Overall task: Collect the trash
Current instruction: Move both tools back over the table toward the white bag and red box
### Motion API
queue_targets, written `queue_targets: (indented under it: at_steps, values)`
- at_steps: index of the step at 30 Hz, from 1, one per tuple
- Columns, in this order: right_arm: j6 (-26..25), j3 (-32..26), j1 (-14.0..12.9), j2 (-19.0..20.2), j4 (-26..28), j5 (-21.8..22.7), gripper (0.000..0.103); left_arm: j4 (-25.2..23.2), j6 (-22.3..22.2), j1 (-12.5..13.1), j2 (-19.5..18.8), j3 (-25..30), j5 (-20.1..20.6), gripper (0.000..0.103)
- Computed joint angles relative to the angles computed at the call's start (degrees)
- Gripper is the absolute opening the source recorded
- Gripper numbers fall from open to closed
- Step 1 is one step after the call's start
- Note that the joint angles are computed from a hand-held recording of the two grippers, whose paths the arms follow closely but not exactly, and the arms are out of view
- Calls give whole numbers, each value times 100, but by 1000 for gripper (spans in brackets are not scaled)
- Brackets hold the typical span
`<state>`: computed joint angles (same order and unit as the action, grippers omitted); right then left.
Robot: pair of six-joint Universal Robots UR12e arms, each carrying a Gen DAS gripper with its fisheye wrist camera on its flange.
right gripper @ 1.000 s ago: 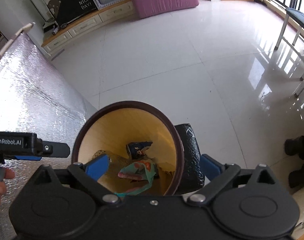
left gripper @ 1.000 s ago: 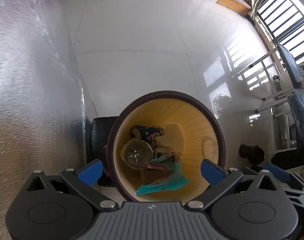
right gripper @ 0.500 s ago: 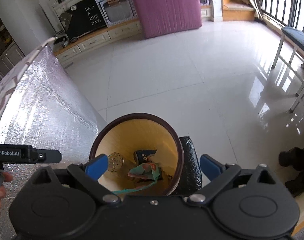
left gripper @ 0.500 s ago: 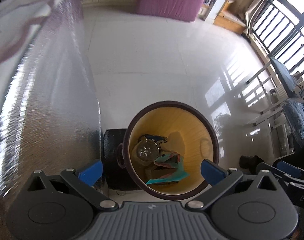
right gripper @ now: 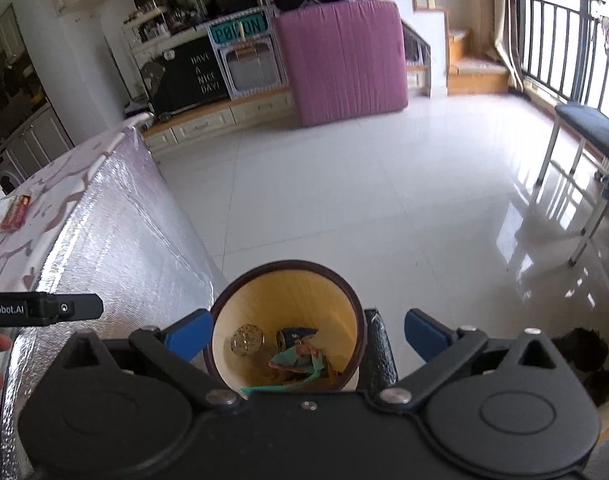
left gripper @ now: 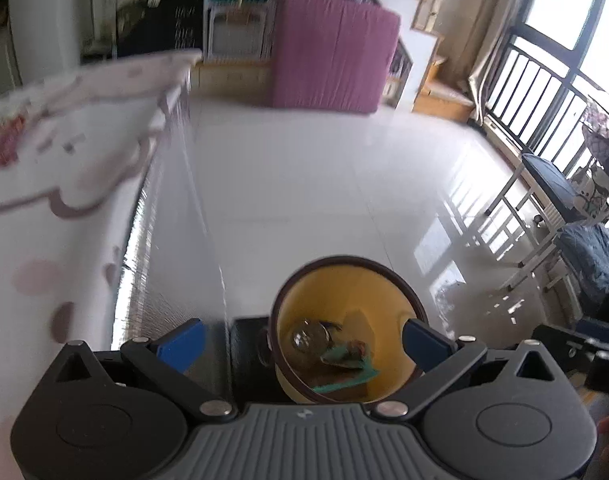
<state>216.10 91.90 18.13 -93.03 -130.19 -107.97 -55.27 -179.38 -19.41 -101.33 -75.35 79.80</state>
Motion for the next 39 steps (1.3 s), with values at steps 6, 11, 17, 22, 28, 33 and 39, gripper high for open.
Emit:
queue_targets:
  at_steps: [6, 11, 17, 22, 28, 33, 39]
  values:
    - [11, 40, 162, -125, -10, -292, 103, 452, 164, 18, 314, -379, -94, 103]
    - [27, 67, 345, -198, -14, -655, 103, 931, 141, 73, 578, -742, -227, 103]
    - [17, 99, 562, -242, -143, -994, 103, 1444, 77, 168, 802, -1071, -351, 103]
    - [-137, 93, 725, -235, -354, -1251, 103, 1726, -24, 273, 924, -1219, -345, 103]
    - [-386, -27, 921, -105, -688, -1540, 103, 2127, -122, 418, 1050, -1348, -305, 103]
    - [-681, -232, 1045, 90, -913, -1640, 103, 2481, -155, 599, 1132, -1415, -246, 103]
    - [-997, -561, 1119, 417, -1310, -1464, 103, 2754, -193, 854, 1173, -1429, -51, 103]
